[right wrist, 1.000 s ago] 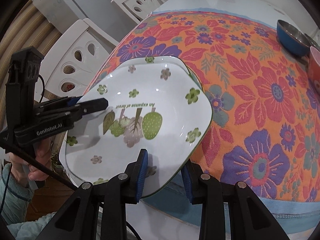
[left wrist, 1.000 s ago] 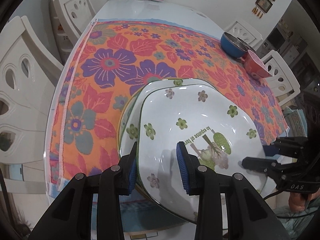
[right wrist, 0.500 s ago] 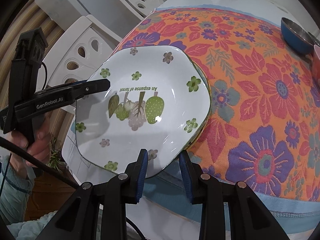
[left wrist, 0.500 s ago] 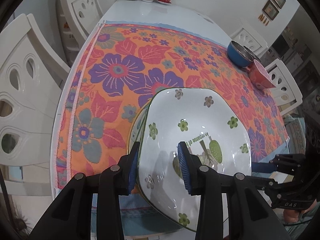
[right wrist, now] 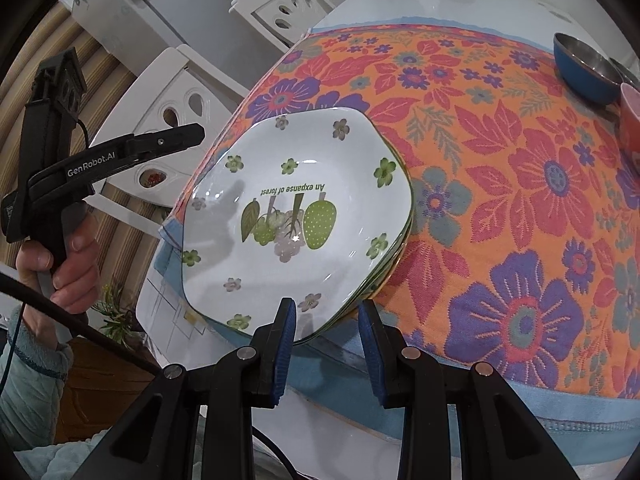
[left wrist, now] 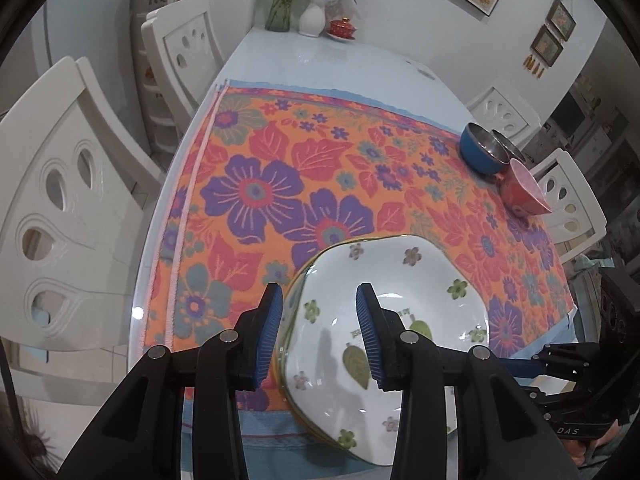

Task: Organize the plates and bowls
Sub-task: 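Carry the tree-print plate with the right gripper and lower it onto the plate stack, then open the right gripper and move toward the pink dotted bowl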

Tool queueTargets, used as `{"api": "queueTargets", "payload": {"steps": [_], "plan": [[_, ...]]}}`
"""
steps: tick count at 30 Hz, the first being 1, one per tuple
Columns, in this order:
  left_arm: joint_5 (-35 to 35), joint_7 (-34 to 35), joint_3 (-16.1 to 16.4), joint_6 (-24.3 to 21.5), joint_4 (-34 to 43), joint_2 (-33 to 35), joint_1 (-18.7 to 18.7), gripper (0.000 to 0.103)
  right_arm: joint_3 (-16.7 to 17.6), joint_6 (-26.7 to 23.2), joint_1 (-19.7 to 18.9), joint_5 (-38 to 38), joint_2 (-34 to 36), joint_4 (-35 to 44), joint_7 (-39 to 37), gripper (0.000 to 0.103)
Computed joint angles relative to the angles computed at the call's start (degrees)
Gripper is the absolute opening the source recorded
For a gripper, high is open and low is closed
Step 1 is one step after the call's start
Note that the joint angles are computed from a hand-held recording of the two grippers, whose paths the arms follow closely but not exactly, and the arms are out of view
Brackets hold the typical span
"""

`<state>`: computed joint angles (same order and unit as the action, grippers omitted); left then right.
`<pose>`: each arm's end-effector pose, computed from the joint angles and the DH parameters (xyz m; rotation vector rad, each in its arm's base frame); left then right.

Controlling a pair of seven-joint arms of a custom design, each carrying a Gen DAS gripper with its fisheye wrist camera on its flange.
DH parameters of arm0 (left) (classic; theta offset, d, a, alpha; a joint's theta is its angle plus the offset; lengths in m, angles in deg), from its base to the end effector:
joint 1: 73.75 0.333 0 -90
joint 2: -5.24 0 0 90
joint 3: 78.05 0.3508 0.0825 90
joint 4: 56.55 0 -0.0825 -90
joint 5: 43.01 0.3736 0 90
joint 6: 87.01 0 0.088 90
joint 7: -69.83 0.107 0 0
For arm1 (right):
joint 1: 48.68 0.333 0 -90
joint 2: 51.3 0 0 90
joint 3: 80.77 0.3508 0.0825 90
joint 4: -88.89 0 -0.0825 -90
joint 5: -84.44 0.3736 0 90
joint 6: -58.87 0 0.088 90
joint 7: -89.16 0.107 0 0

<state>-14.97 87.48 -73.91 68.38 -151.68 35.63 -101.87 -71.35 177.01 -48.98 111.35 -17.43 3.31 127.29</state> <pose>0.6542 -0.3195 0.3918 -2.2985 1.4738 -0.7358 0.7091 0.1148 0.3690 -2.4809 0.9959 0.2996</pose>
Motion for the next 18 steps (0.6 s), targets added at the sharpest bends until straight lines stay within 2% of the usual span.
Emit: {"api": "queueTargets", "payload": {"steps": [10, 13, 16, 18], "plan": [[-1.3, 6.5, -1.3, -5.2, 12.1, 5.5, -0.3, 0.036, -0.7, -2.2, -1.6, 0.6, 1.9, 4.8, 2.8, 0.032], [-2.0, 7.6, -1.1, -7.0, 16.4, 7.6, -0.6, 0.042, -0.9, -4.1, -2.4, 0.7, 3.6, 8.1, 4.8, 0.032], [-3.0, 9.2, -1.3, -9.5, 22.1, 10.5, -0.6, 0.042, -1.1, -6.1, -3.1, 0.3, 5.6, 12.1, 6.9, 0.037], [-4.0, 10.7, -1.5, -11.9, 27.7, 13.3, -0.6, 0.043, -1.0, -7.2, -3.9, 0.4, 6.8, 14.7, 7.4, 0.044]]}}
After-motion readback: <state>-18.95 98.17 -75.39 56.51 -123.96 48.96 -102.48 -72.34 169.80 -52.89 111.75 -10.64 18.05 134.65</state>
